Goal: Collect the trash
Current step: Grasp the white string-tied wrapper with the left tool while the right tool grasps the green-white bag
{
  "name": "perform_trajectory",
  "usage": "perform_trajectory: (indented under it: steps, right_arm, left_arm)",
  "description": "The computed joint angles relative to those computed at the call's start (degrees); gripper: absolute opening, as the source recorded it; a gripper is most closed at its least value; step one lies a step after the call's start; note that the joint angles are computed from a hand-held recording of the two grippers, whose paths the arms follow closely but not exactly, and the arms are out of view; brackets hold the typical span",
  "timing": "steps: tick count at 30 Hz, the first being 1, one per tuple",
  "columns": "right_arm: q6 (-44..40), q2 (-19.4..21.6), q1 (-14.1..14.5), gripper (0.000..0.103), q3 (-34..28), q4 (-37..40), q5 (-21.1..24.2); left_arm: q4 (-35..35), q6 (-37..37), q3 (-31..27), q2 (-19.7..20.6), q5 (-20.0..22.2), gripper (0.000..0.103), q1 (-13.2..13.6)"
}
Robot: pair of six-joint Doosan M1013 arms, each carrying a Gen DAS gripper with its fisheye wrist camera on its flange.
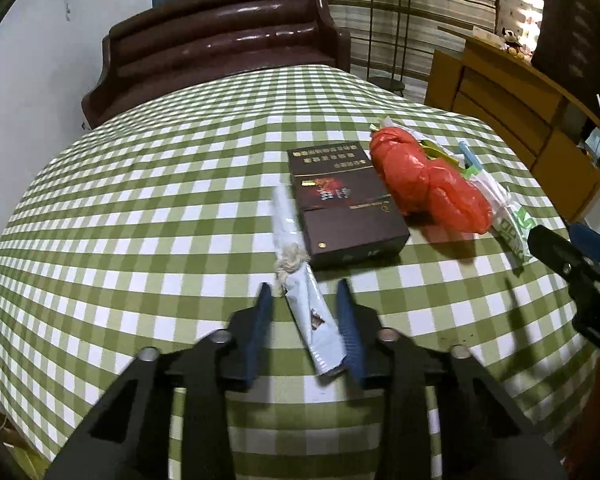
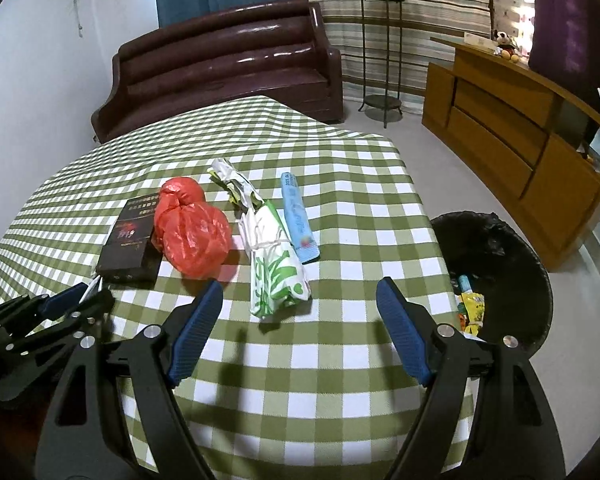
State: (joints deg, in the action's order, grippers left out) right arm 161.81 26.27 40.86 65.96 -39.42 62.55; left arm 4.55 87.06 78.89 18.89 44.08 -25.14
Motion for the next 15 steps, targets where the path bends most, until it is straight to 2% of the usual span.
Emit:
perform_trajectory:
  steps: [1, 6, 15]
  right_arm:
    - [-0.2, 0.1, -0.1, 0.077, -0.1, 0.2, 0.0]
    - [-1.8, 1.1, -0.6, 0.074, -1.8, 1.0, 1.0]
    - [-5.0, 2.8, -1.4, 0.049, -4.5, 3.5, 2.8]
  left_arm:
    - [0.1, 0.2, 0.1, 0.0, -0.3, 0.021, 0.1]
    - [-2.4, 2.1, 0.7, -0.4, -1.1, 0.019, 1.2]
    - [-6.2, 3.9, 1.1, -0.9, -1.1, 0.018, 2.6]
